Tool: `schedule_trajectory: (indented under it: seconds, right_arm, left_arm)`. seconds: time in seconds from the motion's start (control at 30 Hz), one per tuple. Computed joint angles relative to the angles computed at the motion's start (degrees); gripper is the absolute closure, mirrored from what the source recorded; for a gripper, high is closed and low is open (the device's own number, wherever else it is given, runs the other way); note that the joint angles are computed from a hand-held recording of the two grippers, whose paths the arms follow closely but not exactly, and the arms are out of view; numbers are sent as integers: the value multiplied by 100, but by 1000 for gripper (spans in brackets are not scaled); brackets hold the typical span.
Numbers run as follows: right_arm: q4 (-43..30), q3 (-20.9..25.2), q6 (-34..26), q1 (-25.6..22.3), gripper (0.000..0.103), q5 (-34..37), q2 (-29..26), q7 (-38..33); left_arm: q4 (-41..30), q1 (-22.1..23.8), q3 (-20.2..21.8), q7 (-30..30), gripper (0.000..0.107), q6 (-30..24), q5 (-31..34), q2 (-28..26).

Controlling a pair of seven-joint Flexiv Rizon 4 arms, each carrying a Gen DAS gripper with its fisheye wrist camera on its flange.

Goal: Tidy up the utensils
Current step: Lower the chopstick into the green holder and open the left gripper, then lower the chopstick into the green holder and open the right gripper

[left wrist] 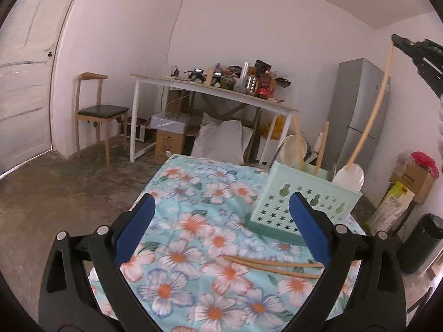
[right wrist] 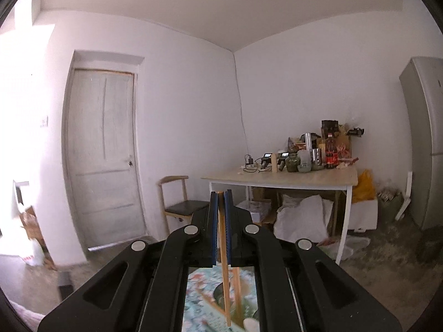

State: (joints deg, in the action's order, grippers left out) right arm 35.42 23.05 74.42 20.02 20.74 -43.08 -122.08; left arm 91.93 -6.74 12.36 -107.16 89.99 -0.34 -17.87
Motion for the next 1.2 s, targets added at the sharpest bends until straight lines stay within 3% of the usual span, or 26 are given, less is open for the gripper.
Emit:
schedule_trajectory:
  seconds: [0.13, 0.27, 0.33, 0.4, 0.47, 0.7, 0.83, 1.07, 1.2]
  right_arm:
    - [-749, -564, -199, 419, 98, -508, -578, 434]
    - [-1033, -924, -553, 596, 98, -959, -927, 696]
    - [-678, -1045, -481, 589, 97, -1095, -837, 805]
    - [-343, -848, -391, 459, 95, -1026, -664, 776]
    - [85, -675, -151, 293, 84, -900, -418, 790]
    - [1600, -101, 503, -383, 71, -540, 426, 876]
    - [2381, 20, 522, -687, 54, -444, 786, 1229]
    - [3705, -412, 317, -636, 29, -639, 1228, 2335]
    - [4454, -1088, 331, -182, 18, -1215, 1361, 3478]
  left_arm:
    - [69, 20, 35, -35, 13, -13, 15, 44]
    - [85, 13, 60, -108, 13, -16, 51, 57]
    - [91, 42, 19, -95, 13, -35, 43, 59]
    - [106, 85, -50, -59, 13, -42, 16, 58]
    - [106, 113, -105, -21, 13, -38, -9, 41]
    - [141, 218, -361, 227, 13, 18, -222, 3]
    - [125, 185, -381, 333, 13, -31, -302, -21]
    - [-32, 5, -190, 212, 13, -351, -179, -65]
    - [-154, 24, -205, 115, 13, -695, -40, -77]
